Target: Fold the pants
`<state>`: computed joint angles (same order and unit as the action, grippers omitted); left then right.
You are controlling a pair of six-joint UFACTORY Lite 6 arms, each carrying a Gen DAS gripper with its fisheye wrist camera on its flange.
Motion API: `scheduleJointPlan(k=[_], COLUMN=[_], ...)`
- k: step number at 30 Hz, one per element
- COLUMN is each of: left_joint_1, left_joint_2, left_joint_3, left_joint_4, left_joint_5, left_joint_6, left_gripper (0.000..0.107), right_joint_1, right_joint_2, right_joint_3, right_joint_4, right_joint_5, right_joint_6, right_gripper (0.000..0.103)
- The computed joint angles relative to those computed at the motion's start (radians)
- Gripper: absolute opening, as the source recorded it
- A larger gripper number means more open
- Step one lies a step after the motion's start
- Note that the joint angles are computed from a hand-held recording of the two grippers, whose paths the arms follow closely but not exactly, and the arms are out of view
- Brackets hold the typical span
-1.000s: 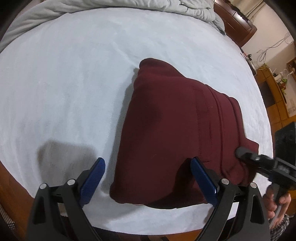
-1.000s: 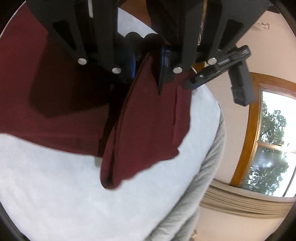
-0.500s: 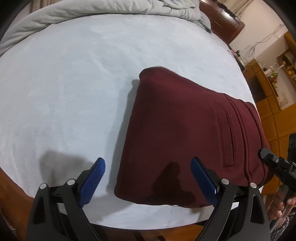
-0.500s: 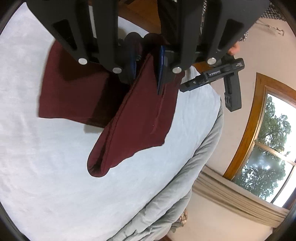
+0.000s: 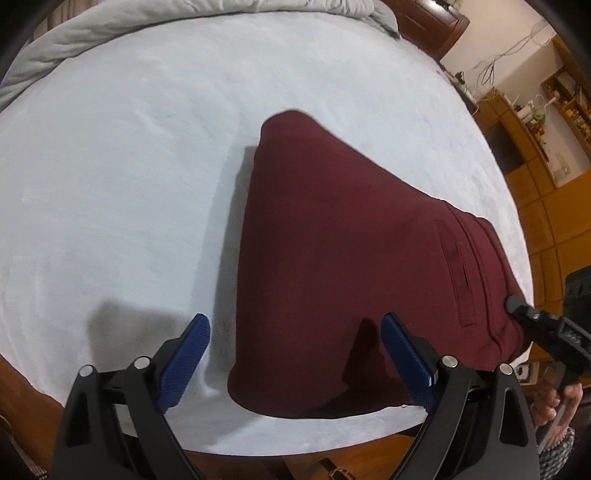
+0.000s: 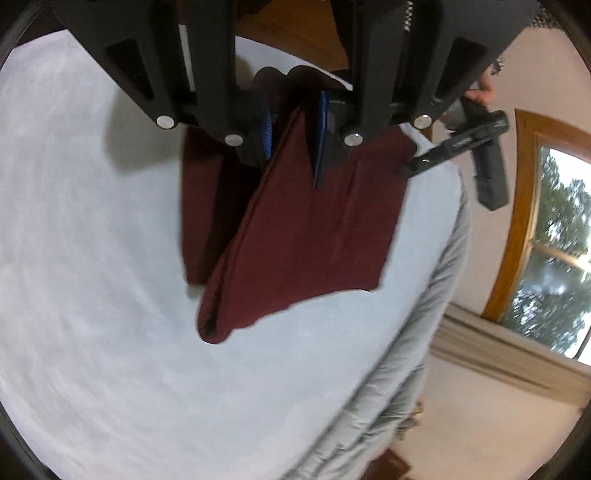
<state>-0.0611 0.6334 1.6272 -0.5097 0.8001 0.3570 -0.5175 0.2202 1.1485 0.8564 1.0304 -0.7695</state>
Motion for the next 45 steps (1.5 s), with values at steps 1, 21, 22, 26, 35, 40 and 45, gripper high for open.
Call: scheduleJointPlan(k=[1, 21, 22, 26, 35, 40, 45], left_joint_1=[-0.012, -0.068, -0.072, -0.088, -0.127, -0.153, -0.157], left_joint_2=[-0.001, -0.029, -0.025, -0.012, -0.019, -0.037, -0.069], left_joint_3=[-0.009, -0.062, -0.056, -0.037, -0.032, -0.035, -0.065], left_joint_4=[0.009, 0.026, 0.029, 0.049, 0.106, 0.130, 0.135], left_joint_5=[-0.010, -0.061, -0.059, -0.058, -0.093, -0.110, -0.135], left_joint_6=[-0.014, -0.019, -0.021, -0.042, -0.089, -0.111, -0.114], left_gripper=[0.094, 0.097, 0.097, 0.097, 0.097, 0.097, 0.097], right_joint_1=[-0.003, 0.042, 0.053, 0.074, 0.068, 0.064, 0.034], right_joint_2=[0.020, 0.436, 0.496, 0.595, 0.573, 0.576, 0.421], right_joint_3=[-0.021, 0.505, 0.568, 0.680, 0.690, 0.627, 0.467], right_joint_4=[-0.013, -0.115, -0.125, -0.121, -0.145, -0.115, -0.090], right_joint_5=[-0.034, -0.031, -0.024, -0.007, -0.017, -0.058, -0.059], right_joint_6=[-0.003, 0.193, 0.222, 0.252, 0.247, 0.221, 0.155], right_gripper=[0.018, 0.059, 0.059, 0.040, 0.014, 0.023, 0.043])
